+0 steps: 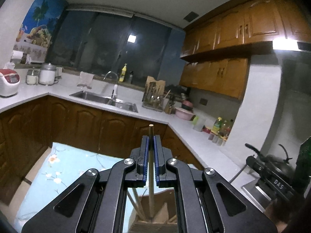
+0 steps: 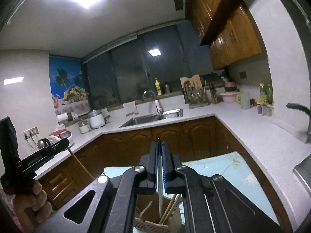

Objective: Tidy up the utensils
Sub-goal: 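Carry both chopsticks over the wooden holder while both grippers lower them into its slots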

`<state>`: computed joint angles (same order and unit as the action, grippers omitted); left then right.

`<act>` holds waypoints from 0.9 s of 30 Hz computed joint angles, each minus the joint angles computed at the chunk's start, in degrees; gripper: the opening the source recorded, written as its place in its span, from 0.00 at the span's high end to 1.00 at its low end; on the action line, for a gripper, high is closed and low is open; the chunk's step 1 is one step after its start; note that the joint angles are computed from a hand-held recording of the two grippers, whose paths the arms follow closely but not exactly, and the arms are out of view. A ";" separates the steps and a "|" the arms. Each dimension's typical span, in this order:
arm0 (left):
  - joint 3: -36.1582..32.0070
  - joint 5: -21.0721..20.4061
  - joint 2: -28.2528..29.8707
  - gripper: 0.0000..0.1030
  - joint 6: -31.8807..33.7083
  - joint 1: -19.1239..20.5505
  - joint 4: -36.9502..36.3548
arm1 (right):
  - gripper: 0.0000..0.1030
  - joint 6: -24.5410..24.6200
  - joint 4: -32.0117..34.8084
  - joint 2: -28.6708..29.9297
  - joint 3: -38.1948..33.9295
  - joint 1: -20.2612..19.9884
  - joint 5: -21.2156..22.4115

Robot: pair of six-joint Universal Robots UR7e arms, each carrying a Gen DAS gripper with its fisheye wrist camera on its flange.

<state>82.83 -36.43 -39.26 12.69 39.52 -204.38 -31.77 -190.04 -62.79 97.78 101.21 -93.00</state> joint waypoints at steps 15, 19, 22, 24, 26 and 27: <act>4.08 -1.02 2.28 0.95 -10.84 3.93 5.13 | 0.96 2.32 1.94 3.12 0.71 -3.66 -1.39; 4.68 -0.80 2.17 0.95 -10.41 4.07 4.88 | 0.96 2.88 3.87 3.47 0.42 -4.25 -2.58; 4.64 -1.22 1.85 0.95 -10.23 4.20 6.67 | 0.96 3.34 3.87 3.42 0.43 -4.62 -2.31; 4.72 -1.40 1.67 0.95 -10.40 4.27 7.47 | 0.96 3.88 4.53 3.31 0.23 -4.64 -2.30; 4.60 -1.52 1.59 0.95 -10.78 4.34 8.16 | 0.96 3.73 4.43 3.31 0.25 -4.53 -2.52; 4.59 -1.47 1.58 0.95 -10.90 4.31 8.40 | 0.96 3.68 4.57 3.32 0.09 -4.55 -2.51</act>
